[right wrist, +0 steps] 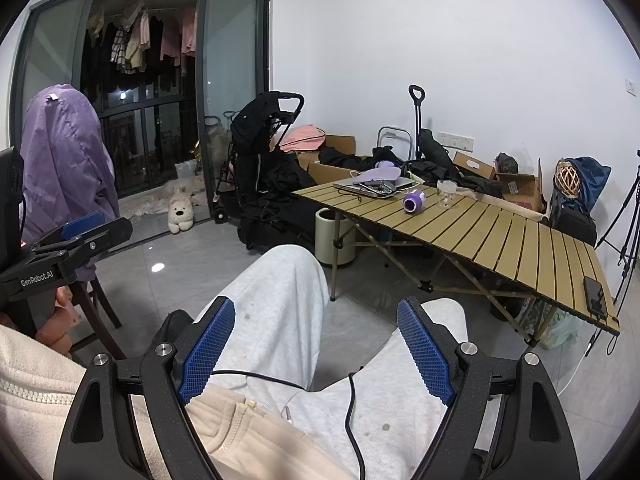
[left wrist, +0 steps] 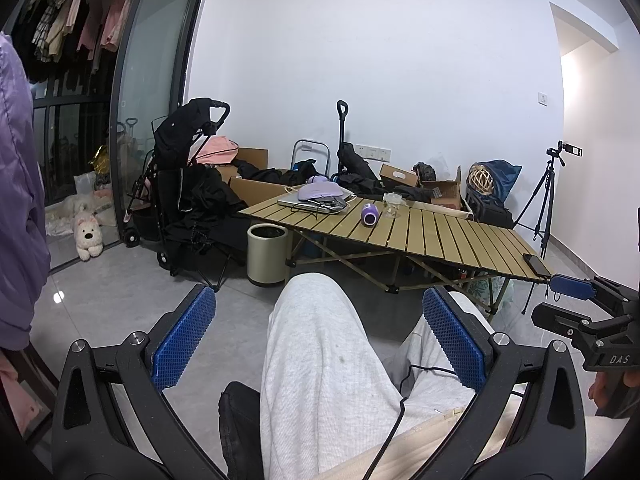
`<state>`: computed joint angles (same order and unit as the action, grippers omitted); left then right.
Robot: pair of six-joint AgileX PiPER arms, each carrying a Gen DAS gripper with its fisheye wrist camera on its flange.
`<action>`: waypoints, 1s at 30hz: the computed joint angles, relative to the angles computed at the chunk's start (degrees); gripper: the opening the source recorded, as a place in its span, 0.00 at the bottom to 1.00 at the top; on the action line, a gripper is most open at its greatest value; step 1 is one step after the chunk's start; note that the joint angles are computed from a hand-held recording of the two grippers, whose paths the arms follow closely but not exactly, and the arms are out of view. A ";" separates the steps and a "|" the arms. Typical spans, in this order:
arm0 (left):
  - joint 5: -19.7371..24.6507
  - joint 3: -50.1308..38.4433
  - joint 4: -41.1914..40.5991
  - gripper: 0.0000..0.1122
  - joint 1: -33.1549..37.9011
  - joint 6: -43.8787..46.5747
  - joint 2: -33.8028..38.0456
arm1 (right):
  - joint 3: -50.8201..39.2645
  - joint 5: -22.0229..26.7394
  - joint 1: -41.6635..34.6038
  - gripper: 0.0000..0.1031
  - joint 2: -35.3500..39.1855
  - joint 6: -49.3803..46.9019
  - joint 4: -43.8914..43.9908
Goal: Organize rigid objects
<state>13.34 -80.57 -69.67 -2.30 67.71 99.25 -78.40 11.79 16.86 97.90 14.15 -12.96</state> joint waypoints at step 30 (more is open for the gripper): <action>-0.40 2.02 -7.64 0.92 0.04 7.82 0.25 | 0.48 0.14 0.51 0.85 -0.01 1.73 -1.23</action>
<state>12.94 -78.55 -77.31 -2.26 75.53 99.50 -77.92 11.93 17.37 97.90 15.88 -14.19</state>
